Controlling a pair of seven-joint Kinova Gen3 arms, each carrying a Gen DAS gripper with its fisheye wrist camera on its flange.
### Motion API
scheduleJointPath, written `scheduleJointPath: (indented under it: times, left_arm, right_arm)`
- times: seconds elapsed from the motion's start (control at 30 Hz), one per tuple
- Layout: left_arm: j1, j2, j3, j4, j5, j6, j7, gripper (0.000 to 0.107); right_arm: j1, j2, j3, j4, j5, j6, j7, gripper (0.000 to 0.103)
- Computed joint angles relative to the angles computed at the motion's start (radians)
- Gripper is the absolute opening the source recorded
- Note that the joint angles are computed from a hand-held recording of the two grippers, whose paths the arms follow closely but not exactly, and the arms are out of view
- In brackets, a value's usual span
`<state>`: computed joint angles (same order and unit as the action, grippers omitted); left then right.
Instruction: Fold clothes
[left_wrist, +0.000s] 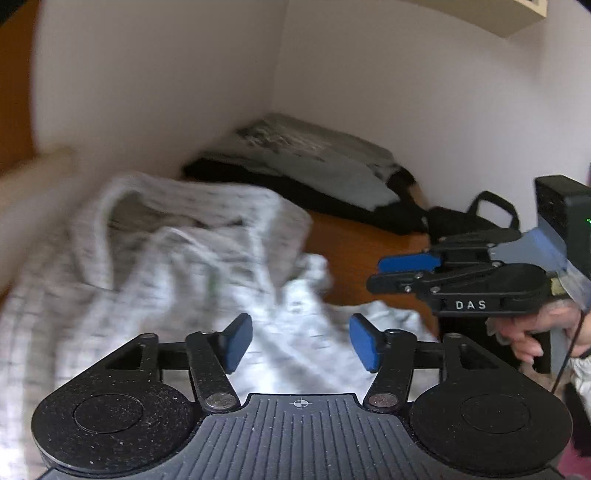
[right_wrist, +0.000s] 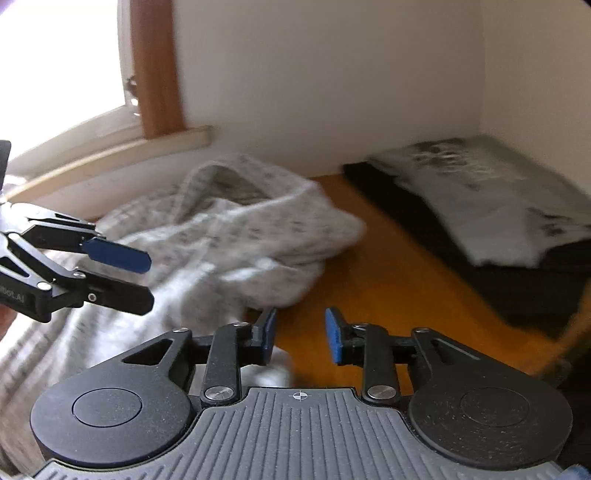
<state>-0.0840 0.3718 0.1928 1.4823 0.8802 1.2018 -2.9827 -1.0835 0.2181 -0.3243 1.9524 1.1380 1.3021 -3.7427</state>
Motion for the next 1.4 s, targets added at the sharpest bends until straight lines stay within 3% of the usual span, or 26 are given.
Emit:
scheduleJointPath:
  times: [0.07, 0.13, 0.17, 0.2, 0.33, 0.43, 0.5, 0.67, 0.87, 1.07, 1.17, 1.23, 1.27, 1.4]
  left_arm:
    - [0.028, 0.008, 0.003, 0.003, -0.016, -0.011, 0.018, 0.063]
    - [0.040, -0.008, 0.020, 0.039, -0.027, -0.072, -0.020, 0.042]
    - [0.056, -0.016, 0.004, 0.052, -0.021, -0.094, -0.052, 0.015]
    - [0.054, -0.017, 0.006, 0.052, -0.021, -0.100, -0.070, 0.008]
    - [-0.009, 0.015, 0.012, -0.007, 0.025, -0.021, -0.067, 0.006]
    - [-0.037, 0.036, 0.009, -0.042, 0.049, 0.004, -0.059, 0.005]
    - [-0.056, 0.049, 0.010, -0.061, 0.067, 0.024, -0.054, 0.005]
    - [-0.086, 0.055, 0.008, -0.060, 0.097, 0.032, -0.059, 0.005]
    - [-0.107, 0.057, 0.005, -0.054, 0.121, 0.042, -0.071, 0.005]
    - [-0.125, 0.069, 0.001, -0.054, 0.131, 0.068, -0.062, 0.005]
    - [-0.138, 0.078, -0.002, -0.054, 0.137, 0.085, -0.057, 0.005]
    - [-0.141, 0.078, -0.003, -0.050, 0.138, 0.086, -0.060, 0.005]
    - [-0.142, 0.077, -0.003, -0.048, 0.138, 0.085, -0.063, 0.005]
    - [-0.142, 0.069, -0.009, -0.036, 0.130, 0.083, -0.067, 0.007]
  right_arm:
    - [-0.007, -0.008, -0.005, 0.013, -0.023, 0.016, -0.015, 0.032]
    - [-0.018, -0.021, -0.017, 0.040, -0.035, 0.021, -0.050, 0.032]
    - [-0.023, -0.022, -0.023, 0.050, -0.037, 0.025, -0.065, 0.032]
    - [-0.026, -0.026, -0.028, 0.063, -0.036, 0.019, -0.079, 0.032]
    - [-0.035, -0.043, -0.049, 0.106, -0.030, -0.012, -0.130, 0.033]
    - [-0.045, -0.050, -0.061, 0.114, -0.018, -0.017, -0.161, 0.034]
    - [-0.053, -0.057, -0.070, 0.121, -0.002, -0.024, -0.188, 0.041]
    - [-0.045, -0.078, -0.084, 0.163, 0.088, -0.115, -0.291, 0.044]
    - [-0.055, -0.057, -0.088, 0.126, 0.100, -0.103, -0.244, 0.044]
    - [-0.053, -0.047, -0.093, 0.077, 0.036, -0.114, -0.103, 0.051]
    - [-0.078, -0.015, -0.058, 0.053, 0.006, -0.085, -0.093, 0.048]
    - [-0.075, -0.019, -0.056, 0.063, 0.015, -0.092, -0.111, 0.038]
    - [-0.075, -0.017, -0.055, 0.061, 0.016, -0.092, -0.100, 0.037]
    - [-0.080, -0.006, -0.051, 0.045, 0.016, -0.091, -0.056, 0.010]
